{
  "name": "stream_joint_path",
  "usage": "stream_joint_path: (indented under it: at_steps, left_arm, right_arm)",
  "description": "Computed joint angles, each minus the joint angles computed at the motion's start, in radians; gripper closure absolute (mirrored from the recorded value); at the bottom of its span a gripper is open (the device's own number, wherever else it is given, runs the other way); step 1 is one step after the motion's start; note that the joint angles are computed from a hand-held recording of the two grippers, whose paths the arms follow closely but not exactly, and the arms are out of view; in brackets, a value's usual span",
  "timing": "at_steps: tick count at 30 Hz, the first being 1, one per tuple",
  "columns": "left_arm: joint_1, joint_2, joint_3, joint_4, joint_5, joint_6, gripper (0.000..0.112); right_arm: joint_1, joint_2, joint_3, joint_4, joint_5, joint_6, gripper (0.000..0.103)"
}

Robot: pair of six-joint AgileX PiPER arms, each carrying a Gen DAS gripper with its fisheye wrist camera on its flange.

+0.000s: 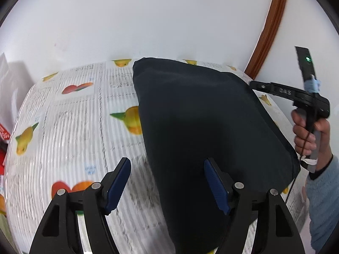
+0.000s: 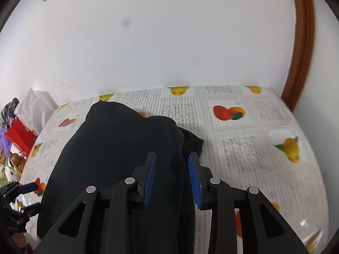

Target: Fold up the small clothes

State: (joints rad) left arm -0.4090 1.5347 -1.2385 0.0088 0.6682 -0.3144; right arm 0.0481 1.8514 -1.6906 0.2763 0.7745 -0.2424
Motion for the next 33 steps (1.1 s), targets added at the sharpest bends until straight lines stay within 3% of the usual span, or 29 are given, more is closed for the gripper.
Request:
stream_joint_path:
  at_steps: [7,9,11,13,14,16,19,21,25,27,28,30,33]
  left_arm:
    - [0.035,0.047,-0.012,-0.097,-0.026,0.105,0.036]
    - [0.041,0.051,-0.018,-0.116,-0.022,0.127,0.036]
    - [0.041,0.051,-0.020,-0.115,-0.022,0.139,0.036]
    - [0.039,0.056,-0.027,-0.112,-0.013,0.135,0.036]
    - [0.038,0.056,-0.029,-0.110,-0.011,0.132,0.036]
    - [0.033,0.060,-0.034,-0.095,-0.010,0.122,0.036]
    - [0.032,0.057,-0.033,-0.087,-0.008,0.120,0.036]
    - [0.035,0.051,-0.028,-0.089,-0.005,0.122,0.036]
    - [0.035,0.042,-0.017,-0.096,0.004,0.122,0.036]
    - [0.029,0.033,-0.005,-0.087,0.000,0.108,0.036]
    - [0.023,0.028,0.000,-0.078,-0.002,0.095,0.036]
    - [0.014,0.021,0.007,-0.058,-0.001,0.063,0.036]
    - [-0.001,0.002,0.019,-0.019,0.009,0.015,0.036]
  right_arm:
    - [0.015,0.264,-0.368,-0.030,0.177,0.129,0.073]
    - [0.025,0.299,-0.414,-0.055,0.192,0.138,0.090]
    - [0.018,0.277,-0.368,-0.014,0.140,0.083,0.094]
    - [-0.010,0.189,-0.214,0.115,-0.005,-0.034,0.094]
    - [-0.017,0.171,-0.179,0.150,-0.038,-0.065,0.094]
    - [-0.010,0.199,-0.223,0.099,0.002,-0.020,0.094]
    - [0.001,0.249,-0.319,0.021,0.098,0.069,0.091]
    - [-0.004,0.214,-0.278,0.024,0.077,0.068,0.090]
    - [-0.036,0.131,-0.180,0.098,0.103,0.000,0.064]
    - [-0.048,0.110,-0.137,0.140,0.122,-0.037,0.062]
    - [-0.046,0.106,-0.118,0.137,0.132,-0.040,0.064]
    - [-0.033,0.096,-0.080,0.106,0.112,-0.044,0.100]
    - [-0.035,0.046,0.007,0.104,0.031,-0.050,0.100]
